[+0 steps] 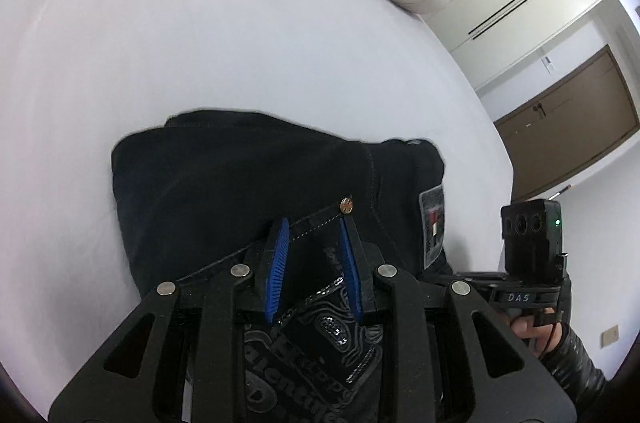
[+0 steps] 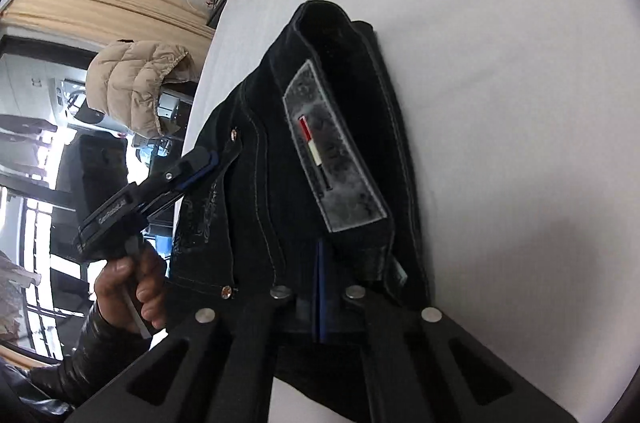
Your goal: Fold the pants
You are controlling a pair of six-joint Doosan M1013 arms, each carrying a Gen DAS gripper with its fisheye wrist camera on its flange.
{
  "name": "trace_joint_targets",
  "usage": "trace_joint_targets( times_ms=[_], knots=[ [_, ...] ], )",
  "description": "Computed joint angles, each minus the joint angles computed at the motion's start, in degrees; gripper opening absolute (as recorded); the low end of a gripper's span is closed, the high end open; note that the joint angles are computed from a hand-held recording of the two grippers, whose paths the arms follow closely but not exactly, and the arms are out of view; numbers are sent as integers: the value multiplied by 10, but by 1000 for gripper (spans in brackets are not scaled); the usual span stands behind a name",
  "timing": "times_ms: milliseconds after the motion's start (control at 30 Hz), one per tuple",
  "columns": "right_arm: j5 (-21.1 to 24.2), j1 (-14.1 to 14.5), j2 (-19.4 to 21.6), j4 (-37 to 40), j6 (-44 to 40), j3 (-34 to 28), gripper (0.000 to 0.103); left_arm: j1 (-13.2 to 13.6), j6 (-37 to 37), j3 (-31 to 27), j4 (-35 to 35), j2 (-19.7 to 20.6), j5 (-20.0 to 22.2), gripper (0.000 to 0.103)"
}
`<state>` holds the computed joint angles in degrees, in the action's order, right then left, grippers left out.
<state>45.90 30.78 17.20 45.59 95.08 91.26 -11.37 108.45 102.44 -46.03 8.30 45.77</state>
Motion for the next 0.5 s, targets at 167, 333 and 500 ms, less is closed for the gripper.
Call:
trace_joint_targets(
  times_ms=[167,333,500],
  knots=[
    [-29,4,-10,32,-26,23,0,-10,13,54,21,-43,-45,24],
    [-59,5,-29,35,-37,53,0,-43,-7,114,89,-122,-95,24],
    [-98,17,-61,28,-23,71,6,-85,-59,159,178,-166,-145,24]
  ],
)
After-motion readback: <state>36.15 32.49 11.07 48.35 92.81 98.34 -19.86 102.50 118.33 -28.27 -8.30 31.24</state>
